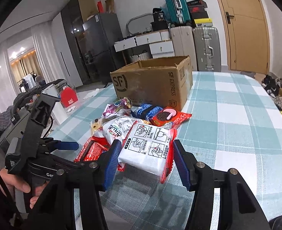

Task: Organize snacks
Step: 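Grasp the red-and-black biscuit pack with the left tool while the right tool holds its pack, then lift both held packs and carry them over the cardboard box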

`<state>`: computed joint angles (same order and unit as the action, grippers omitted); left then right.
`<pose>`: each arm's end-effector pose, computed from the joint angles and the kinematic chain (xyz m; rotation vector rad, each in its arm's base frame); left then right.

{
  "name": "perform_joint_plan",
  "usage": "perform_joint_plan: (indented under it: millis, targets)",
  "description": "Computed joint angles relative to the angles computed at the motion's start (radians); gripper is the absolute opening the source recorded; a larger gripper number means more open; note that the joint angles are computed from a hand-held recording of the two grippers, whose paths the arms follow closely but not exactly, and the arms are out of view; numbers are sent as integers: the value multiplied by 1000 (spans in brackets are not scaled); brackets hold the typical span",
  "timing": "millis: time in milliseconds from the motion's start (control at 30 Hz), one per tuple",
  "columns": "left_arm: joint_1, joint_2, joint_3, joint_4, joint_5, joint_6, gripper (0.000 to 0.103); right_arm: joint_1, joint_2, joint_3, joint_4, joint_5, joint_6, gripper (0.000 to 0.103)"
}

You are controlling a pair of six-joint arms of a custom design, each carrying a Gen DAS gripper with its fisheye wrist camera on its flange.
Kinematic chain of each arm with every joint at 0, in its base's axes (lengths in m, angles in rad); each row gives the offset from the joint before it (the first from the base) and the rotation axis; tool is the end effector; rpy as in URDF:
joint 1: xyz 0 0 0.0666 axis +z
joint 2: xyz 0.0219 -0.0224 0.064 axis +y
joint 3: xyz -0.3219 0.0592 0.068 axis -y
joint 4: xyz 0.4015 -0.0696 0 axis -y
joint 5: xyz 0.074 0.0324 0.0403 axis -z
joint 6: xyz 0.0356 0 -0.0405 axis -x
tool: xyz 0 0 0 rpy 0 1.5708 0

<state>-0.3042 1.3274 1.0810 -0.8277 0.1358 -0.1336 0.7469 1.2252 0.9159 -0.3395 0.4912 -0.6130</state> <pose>0.4293 -0.1402 0.2653 0.6197 2.5754 -0.2367 0.3369 0.2884 0.2704 0.1219 2.1395 0.2496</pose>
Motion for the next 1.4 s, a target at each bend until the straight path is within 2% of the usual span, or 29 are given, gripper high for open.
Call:
perform_joint_plan:
  millis: [100,167,233,300,1000,1167,1400]
  targets:
    - [-4,-27,-23,8,-23,-13,88,1,-5,-6,12,3,5,56]
    - [4,-39,-25,-7,-11,-28,72,-2,-8,-11,17,-2,2,56]
    - [7,-38,-11,-32,7,-37,48,-3,-11,-14,23,-4,4,56]
    - [19,-43,-8,-55,31,-50,45,0,-10,-13,24,2,7,56]
    - [49,-141,-54,-86,20,-78,45,-2,-29,-37,57,-5,-4,56]
    - [70,-160,-45,-99,64,-74,45,-1,-39,-45,61,0,-25,56]
    - [100,-228,-37,-99,163,-89,45,38,-93,-48,13,19,-89,56]
